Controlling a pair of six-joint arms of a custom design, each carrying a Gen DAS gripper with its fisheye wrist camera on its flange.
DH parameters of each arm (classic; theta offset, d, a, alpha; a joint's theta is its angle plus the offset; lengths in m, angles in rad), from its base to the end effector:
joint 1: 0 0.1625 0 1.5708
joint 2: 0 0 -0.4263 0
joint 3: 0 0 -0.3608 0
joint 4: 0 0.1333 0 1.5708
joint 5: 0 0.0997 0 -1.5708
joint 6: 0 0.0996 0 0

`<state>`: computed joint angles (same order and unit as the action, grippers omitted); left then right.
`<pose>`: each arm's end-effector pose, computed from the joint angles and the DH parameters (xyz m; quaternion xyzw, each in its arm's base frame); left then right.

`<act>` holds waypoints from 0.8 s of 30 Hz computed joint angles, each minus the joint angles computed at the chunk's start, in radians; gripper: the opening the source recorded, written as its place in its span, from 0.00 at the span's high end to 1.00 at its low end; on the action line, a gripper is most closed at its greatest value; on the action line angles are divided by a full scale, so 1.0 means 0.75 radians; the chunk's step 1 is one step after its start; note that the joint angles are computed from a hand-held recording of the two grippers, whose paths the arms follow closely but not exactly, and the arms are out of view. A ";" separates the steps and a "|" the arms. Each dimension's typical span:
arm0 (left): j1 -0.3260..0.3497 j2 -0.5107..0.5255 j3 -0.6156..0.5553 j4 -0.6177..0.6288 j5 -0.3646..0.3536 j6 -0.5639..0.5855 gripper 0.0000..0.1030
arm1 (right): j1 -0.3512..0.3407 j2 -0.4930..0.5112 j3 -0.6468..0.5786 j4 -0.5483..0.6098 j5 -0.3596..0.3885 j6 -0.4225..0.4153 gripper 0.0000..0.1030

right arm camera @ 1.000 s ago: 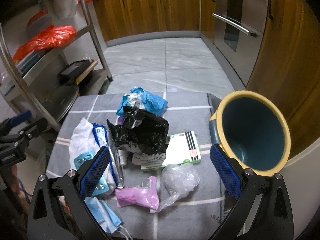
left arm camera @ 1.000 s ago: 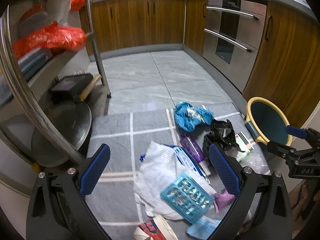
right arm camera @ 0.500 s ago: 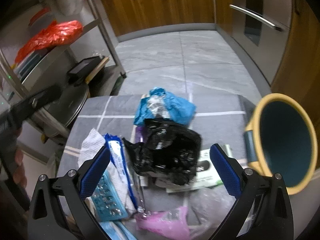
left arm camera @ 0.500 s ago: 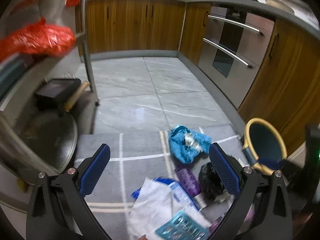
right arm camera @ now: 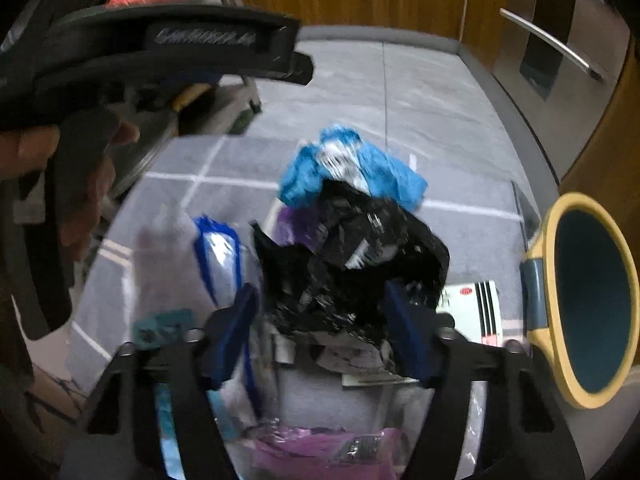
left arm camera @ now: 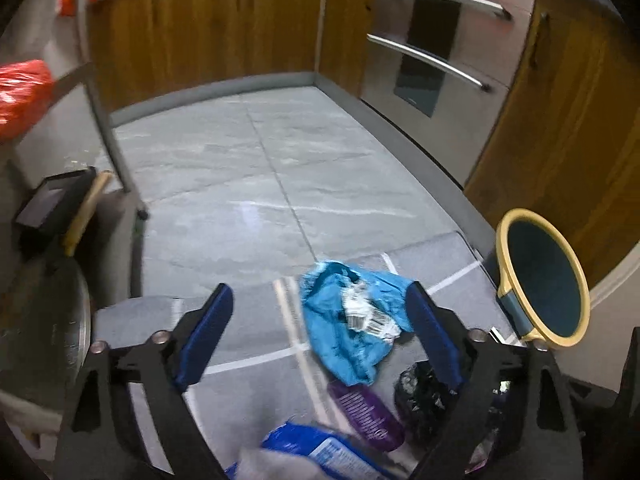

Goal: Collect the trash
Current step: 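Grasp the black plastic bag with the right tool while the left tool grasps the blue wrapper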

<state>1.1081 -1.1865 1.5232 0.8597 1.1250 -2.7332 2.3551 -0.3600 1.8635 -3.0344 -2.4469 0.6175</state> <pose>-0.0389 -0.4728 0.3184 0.3670 0.8861 -0.1873 0.2122 0.4077 -0.3282 -0.1150 0.0839 -0.9015 0.2597 0.3358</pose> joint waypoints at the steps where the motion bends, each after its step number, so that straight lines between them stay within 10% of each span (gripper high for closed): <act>1: 0.008 0.018 -0.005 0.012 0.017 -0.004 0.25 | -0.008 -0.001 0.011 -0.007 0.016 0.006 0.41; 9: 0.051 0.149 -0.042 0.129 0.072 -0.038 0.49 | -0.006 0.006 0.032 -0.088 -0.001 -0.085 0.72; 24: 0.064 0.226 -0.032 0.187 0.089 -0.053 0.82 | -0.002 -0.008 0.040 -0.110 0.014 -0.100 0.76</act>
